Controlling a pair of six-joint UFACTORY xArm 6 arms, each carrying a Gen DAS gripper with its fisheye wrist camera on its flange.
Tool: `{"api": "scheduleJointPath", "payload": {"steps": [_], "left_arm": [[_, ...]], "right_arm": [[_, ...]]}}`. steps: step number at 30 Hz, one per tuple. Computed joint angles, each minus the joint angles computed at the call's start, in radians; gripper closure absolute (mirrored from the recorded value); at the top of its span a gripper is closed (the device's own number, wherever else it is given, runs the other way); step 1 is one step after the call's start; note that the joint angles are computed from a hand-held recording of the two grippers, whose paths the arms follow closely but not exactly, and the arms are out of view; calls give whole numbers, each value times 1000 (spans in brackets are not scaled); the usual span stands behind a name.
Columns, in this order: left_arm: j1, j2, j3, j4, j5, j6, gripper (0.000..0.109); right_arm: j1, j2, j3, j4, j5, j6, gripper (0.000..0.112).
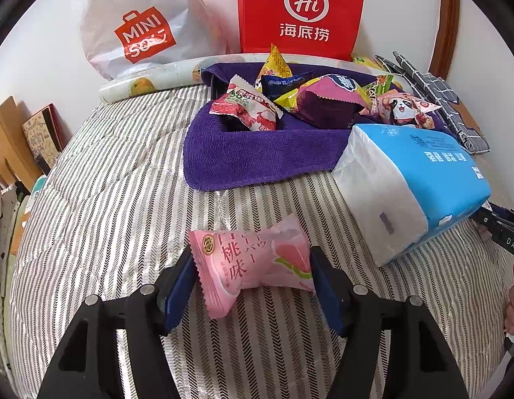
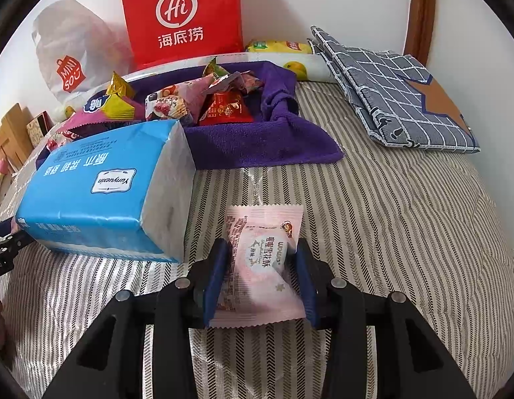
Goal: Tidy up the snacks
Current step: 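Lift and carry both candy packets toward the purple towel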
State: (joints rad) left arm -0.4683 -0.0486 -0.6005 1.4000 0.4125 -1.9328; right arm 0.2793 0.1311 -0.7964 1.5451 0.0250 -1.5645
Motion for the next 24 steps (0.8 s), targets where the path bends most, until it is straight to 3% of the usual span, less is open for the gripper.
{"api": "scheduleJointPath", "payload": {"steps": [24], "left_arm": [[3, 1, -1, 4, -4, 0, 44]], "right_arm": [[-26, -11, 7, -21, 55, 22, 67]]}}
